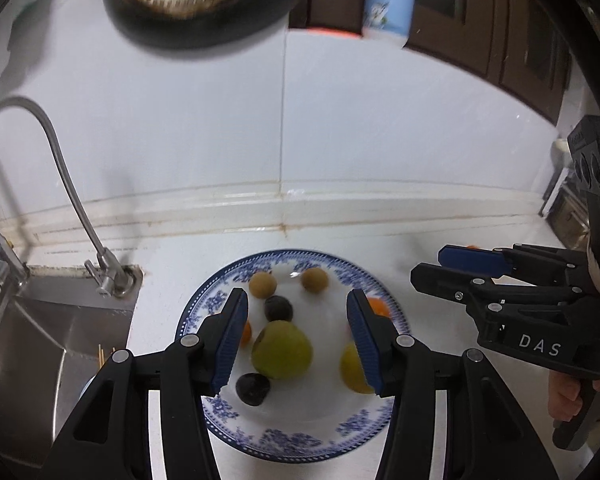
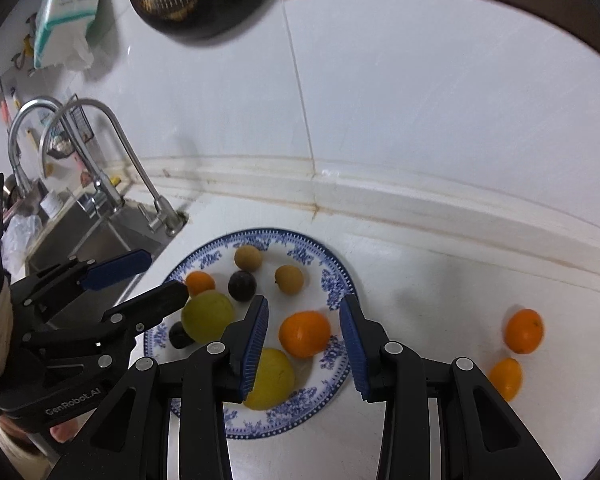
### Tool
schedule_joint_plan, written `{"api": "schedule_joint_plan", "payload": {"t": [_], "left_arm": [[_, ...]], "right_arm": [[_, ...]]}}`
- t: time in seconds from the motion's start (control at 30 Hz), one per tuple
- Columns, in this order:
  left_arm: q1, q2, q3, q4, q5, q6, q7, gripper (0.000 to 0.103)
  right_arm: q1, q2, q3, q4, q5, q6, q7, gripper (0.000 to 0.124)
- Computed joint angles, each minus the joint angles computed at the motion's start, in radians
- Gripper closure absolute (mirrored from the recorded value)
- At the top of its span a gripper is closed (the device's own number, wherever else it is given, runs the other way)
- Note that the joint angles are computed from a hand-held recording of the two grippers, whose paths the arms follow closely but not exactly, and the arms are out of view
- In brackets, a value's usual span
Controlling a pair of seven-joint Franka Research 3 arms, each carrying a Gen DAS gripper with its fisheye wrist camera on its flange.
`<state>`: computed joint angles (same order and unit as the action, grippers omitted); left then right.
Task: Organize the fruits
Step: 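Open the left gripper over the plate while the right gripper releases the tangerine there, then move both grippers toward the last two tangerines on the counter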
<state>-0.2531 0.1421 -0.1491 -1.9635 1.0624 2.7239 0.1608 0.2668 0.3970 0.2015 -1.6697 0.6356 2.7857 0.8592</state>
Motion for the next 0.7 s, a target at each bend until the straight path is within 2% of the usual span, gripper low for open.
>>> {"api": "schedule_joint_plan", "payload": {"t": [0.17, 0.4, 0.53, 0.6, 0.7], "left_arm": [[-0.018, -0.031, -0.015, 0.002, 0.05, -0.014, -0.032, 0.053], [-0.039, -0.048, -0.042, 0.026, 0.118, -0.018, -0.073, 0.05], [-0.056, -0.037, -0.054, 0.051, 0.132, -0.02, -0.071, 0.049], [-0.066, -0.026, -0.056, 0.066, 0.138, -0.017, -0.073, 0.047], [-0.083, -0.004, -0.057, 0.096, 0.141, -0.015, -0.062, 0.046]], "right_arm": [[-0.031, -0.071, 0.026, -0.077, 0.088, 0.06, -0.07, 0.085], [-0.049, -0.166, 0.026, -0.173, 0.232, 0.129, -0.179, 0.085], [-0.047, -0.223, 0.01, -0.226, 0.32, 0.161, -0.248, 0.084], [-0.041, -0.241, -0.002, -0.242, 0.354, 0.176, -0.273, 0.078], [-0.033, -0.27, -0.023, -0.272, 0.392, 0.204, -0.311, 0.077]]}}
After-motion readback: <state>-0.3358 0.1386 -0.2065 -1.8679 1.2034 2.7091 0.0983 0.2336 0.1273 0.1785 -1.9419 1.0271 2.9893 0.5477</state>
